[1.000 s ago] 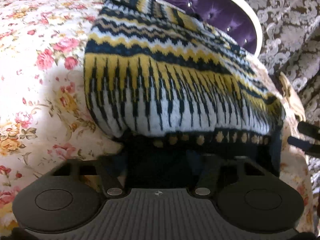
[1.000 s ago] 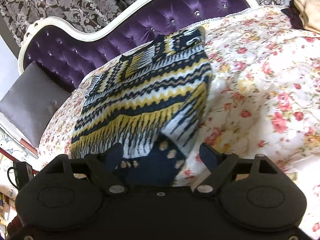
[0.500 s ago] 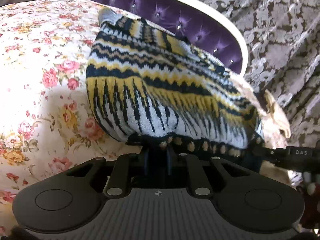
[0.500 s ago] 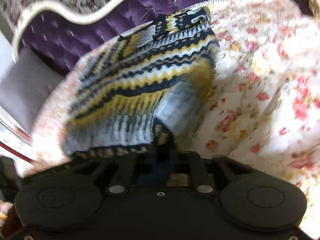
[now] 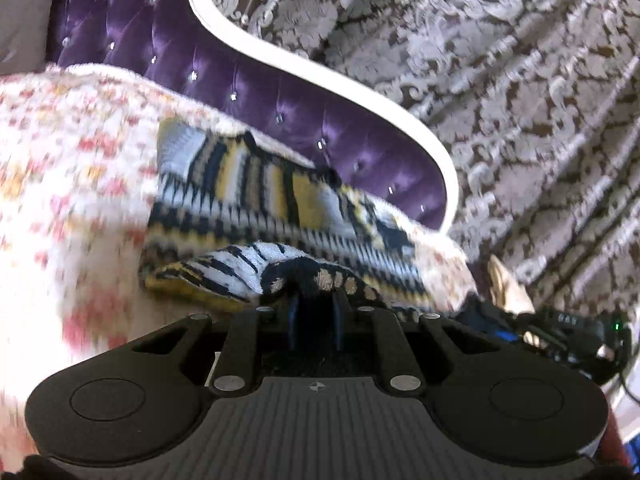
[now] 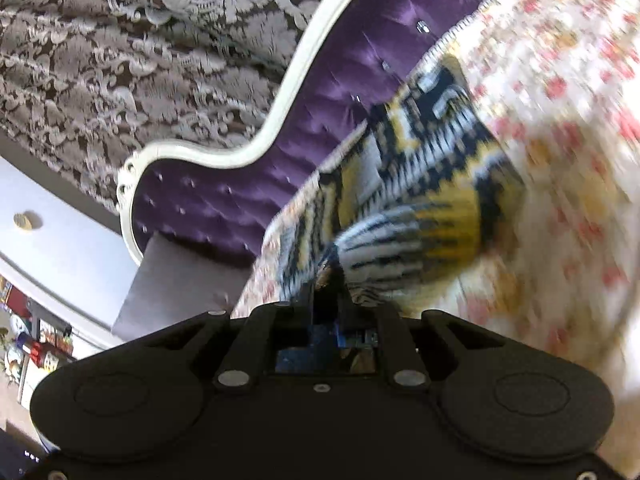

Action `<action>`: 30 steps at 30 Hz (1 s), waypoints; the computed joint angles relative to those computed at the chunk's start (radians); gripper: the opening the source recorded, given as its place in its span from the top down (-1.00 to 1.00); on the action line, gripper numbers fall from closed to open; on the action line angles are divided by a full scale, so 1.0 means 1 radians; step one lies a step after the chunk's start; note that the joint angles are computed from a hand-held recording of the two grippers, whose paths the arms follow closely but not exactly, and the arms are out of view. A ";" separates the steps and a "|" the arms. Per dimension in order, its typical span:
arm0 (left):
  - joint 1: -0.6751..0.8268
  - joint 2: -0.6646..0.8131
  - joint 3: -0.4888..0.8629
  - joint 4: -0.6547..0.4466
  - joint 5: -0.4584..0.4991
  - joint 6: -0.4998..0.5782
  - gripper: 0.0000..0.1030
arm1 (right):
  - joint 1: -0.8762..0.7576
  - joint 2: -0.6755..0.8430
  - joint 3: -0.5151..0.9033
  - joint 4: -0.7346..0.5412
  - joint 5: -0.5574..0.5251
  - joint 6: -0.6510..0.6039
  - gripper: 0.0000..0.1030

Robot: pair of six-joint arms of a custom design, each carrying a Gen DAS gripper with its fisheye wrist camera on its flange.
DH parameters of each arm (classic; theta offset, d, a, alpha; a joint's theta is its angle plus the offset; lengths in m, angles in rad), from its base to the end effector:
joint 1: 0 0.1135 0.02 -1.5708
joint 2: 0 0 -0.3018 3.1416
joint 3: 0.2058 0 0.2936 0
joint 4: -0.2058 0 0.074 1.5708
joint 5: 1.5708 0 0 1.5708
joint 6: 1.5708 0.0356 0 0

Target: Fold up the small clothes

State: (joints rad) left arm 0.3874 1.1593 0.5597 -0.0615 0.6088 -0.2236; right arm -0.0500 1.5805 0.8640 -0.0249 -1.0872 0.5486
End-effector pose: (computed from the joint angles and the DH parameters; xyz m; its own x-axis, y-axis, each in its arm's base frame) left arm 0.2409 0.0763 0.2141 -0.5783 -0.4324 -0.6918 -0.0207 0.8555 -0.5174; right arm 0.3470 0.0142 0.2106 -0.9035 0.2880 -0.3175 -0.1849 0.4065 0.8948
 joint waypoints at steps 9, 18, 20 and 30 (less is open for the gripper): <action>-0.054 0.364 0.225 0.128 -0.148 -0.042 0.68 | 0.089 0.199 0.169 0.069 0.177 0.107 0.53; -0.043 0.351 0.242 0.046 -0.323 0.311 0.26 | 0.056 0.224 0.166 0.113 0.239 0.096 -0.15; -0.055 0.325 0.216 0.018 -0.384 0.436 0.24 | 0.041 0.200 0.162 0.083 0.250 0.052 -0.16; -0.099 0.193 0.044 0.032 -0.439 0.609 0.24 | 0.056 0.015 0.096 -0.153 0.231 -0.270 -0.16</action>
State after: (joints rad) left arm 0.2888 1.3519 0.6041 -0.0298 0.1702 0.3858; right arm 0.0055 1.5959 0.9599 -0.1777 -0.8566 0.2791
